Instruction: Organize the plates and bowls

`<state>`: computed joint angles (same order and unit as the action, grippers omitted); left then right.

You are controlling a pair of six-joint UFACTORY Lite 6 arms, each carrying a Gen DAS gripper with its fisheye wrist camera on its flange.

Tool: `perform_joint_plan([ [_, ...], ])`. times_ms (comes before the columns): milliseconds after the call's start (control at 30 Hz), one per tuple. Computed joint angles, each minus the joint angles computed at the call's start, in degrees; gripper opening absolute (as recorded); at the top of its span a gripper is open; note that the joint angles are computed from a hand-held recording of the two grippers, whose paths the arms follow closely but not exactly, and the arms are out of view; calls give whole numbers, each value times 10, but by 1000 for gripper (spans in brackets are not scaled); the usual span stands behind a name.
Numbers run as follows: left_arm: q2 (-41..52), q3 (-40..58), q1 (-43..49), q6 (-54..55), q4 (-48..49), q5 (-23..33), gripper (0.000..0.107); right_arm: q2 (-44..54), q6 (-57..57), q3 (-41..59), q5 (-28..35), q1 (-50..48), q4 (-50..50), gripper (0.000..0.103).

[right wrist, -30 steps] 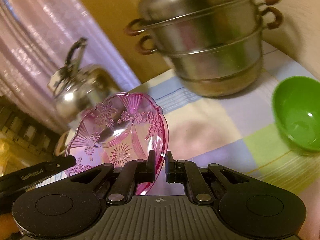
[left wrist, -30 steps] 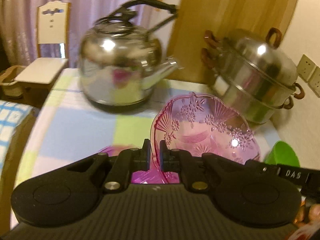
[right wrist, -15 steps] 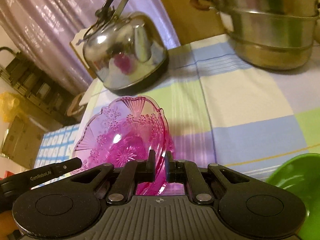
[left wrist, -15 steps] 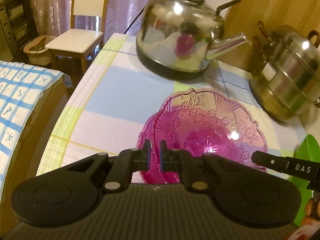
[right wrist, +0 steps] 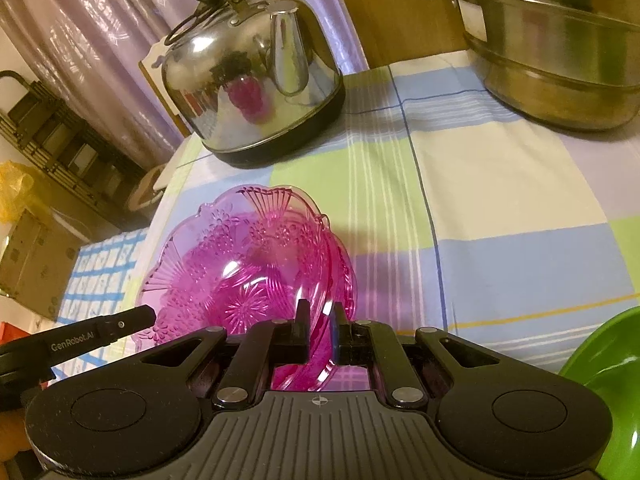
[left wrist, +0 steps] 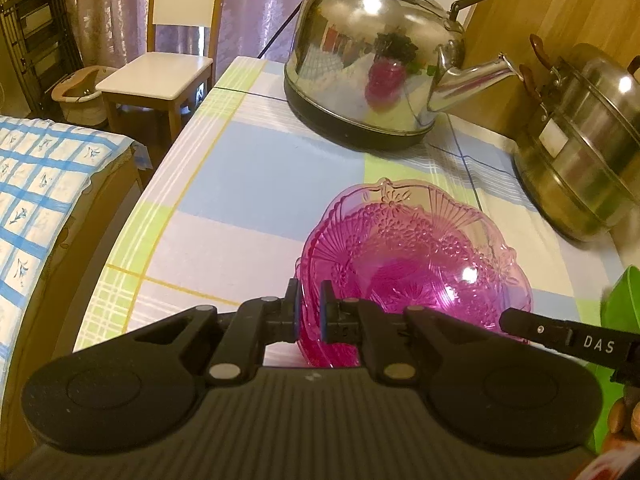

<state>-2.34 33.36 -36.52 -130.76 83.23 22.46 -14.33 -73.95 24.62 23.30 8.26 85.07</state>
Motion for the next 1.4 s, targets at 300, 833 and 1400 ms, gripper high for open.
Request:
perform_joint_plan([
  [300,12,5,-4,1,-1,3,7,9,-12,-1,9,-5,6,10],
  [833,0,7,-18,-11,0,35,9,-4,-66,-11,49,-61,33,54],
  [1400,-32,54,-220,-6,-92,136,38,-258,134,-81,195,-237,-227,54],
])
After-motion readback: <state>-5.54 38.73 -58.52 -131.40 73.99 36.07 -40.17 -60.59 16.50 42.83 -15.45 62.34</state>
